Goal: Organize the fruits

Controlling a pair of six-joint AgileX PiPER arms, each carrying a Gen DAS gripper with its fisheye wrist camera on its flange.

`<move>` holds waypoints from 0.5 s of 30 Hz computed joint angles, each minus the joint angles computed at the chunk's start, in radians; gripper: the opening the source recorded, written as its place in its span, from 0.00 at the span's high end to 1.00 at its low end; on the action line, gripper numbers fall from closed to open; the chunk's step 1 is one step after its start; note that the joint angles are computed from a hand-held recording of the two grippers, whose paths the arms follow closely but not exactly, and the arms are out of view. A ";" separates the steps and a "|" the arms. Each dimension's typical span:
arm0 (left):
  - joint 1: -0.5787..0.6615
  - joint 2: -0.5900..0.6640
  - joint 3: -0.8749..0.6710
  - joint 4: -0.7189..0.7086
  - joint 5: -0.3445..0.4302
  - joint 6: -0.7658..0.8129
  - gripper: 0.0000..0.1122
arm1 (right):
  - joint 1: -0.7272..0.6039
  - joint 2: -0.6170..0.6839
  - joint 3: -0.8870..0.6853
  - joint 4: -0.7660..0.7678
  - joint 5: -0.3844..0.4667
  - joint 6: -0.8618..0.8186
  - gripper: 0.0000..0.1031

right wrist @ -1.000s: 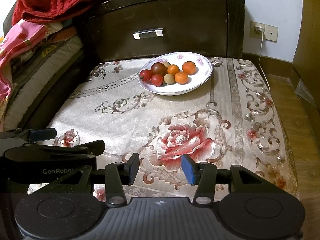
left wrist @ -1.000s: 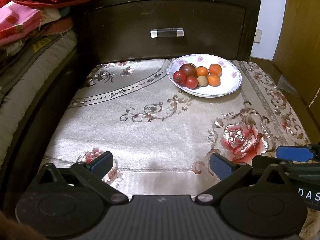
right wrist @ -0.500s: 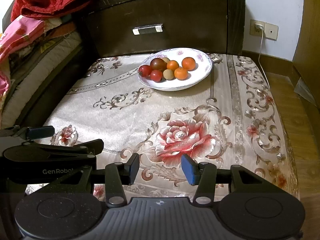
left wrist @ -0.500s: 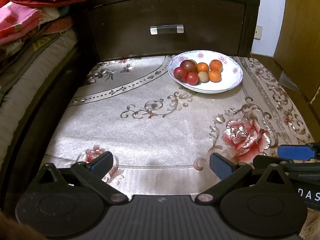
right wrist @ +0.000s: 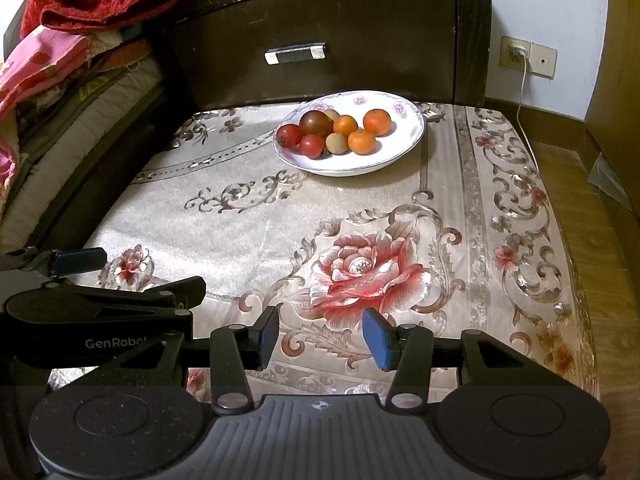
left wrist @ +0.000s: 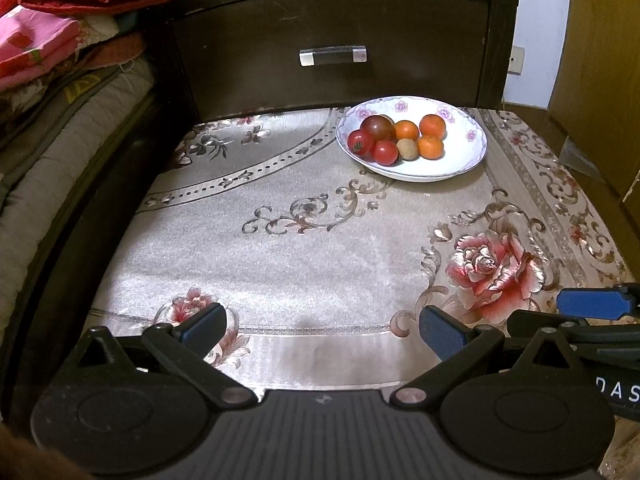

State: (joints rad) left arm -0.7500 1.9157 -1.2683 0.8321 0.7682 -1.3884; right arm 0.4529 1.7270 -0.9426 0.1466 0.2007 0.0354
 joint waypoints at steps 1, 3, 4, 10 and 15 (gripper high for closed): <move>0.000 0.000 0.000 0.001 0.000 0.000 0.08 | 0.001 0.001 0.002 -0.003 -0.002 0.003 0.58; -0.002 0.001 -0.001 0.003 0.003 -0.002 0.08 | 0.001 0.002 0.004 -0.010 -0.005 0.009 0.57; -0.002 0.001 -0.002 0.005 0.003 -0.002 0.08 | 0.002 0.002 0.005 -0.012 -0.006 0.010 0.57; -0.004 -0.002 0.002 0.011 0.004 -0.007 0.08 | 0.002 -0.001 0.008 -0.015 -0.007 0.012 0.57; -0.006 -0.005 0.007 0.014 0.007 -0.007 0.08 | 0.005 -0.002 0.006 -0.031 -0.003 0.030 0.57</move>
